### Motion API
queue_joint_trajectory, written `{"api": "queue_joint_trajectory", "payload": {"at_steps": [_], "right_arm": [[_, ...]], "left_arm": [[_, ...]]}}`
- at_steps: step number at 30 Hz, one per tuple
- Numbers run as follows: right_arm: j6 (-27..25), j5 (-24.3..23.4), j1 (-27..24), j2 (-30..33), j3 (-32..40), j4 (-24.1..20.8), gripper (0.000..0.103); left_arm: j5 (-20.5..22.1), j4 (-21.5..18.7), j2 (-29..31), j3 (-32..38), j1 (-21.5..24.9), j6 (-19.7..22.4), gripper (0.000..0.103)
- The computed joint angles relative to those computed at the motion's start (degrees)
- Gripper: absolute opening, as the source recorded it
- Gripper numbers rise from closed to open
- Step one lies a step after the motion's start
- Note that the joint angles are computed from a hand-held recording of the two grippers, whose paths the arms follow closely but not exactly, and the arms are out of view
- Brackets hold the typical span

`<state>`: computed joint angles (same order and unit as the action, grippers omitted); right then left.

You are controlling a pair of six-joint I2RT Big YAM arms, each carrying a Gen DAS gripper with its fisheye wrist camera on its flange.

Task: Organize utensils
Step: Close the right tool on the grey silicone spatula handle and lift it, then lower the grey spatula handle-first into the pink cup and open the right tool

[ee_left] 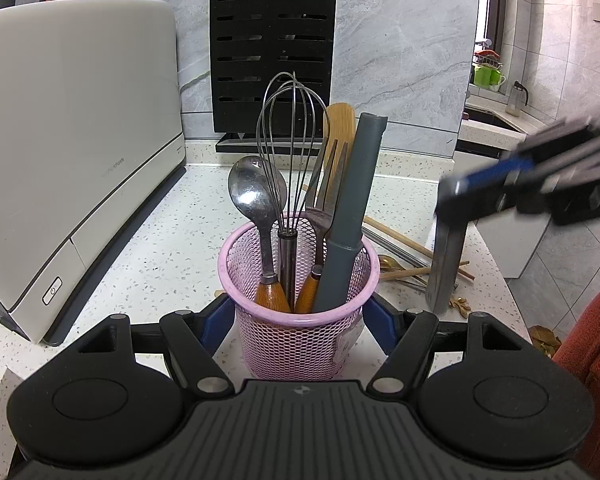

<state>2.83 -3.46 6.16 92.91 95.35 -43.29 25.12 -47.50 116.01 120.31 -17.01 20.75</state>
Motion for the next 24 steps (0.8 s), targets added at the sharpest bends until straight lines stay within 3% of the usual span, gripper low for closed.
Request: {"api": "queue_joint_trajectory", "payload": {"at_steps": [11, 24], "right_arm": [[0.2, -2.1, 1.6, -3.3, -0.6, 10.8, 0.021], [6.6, -6.5, 2.0, 3.0, 1.7, 13.8, 0.021]], "left_arm": [[0.0, 0.0, -0.1, -0.1, 0.0, 0.0, 0.082], [0.0, -0.2, -0.1, -0.2, 0.0, -0.1, 0.082]]}}
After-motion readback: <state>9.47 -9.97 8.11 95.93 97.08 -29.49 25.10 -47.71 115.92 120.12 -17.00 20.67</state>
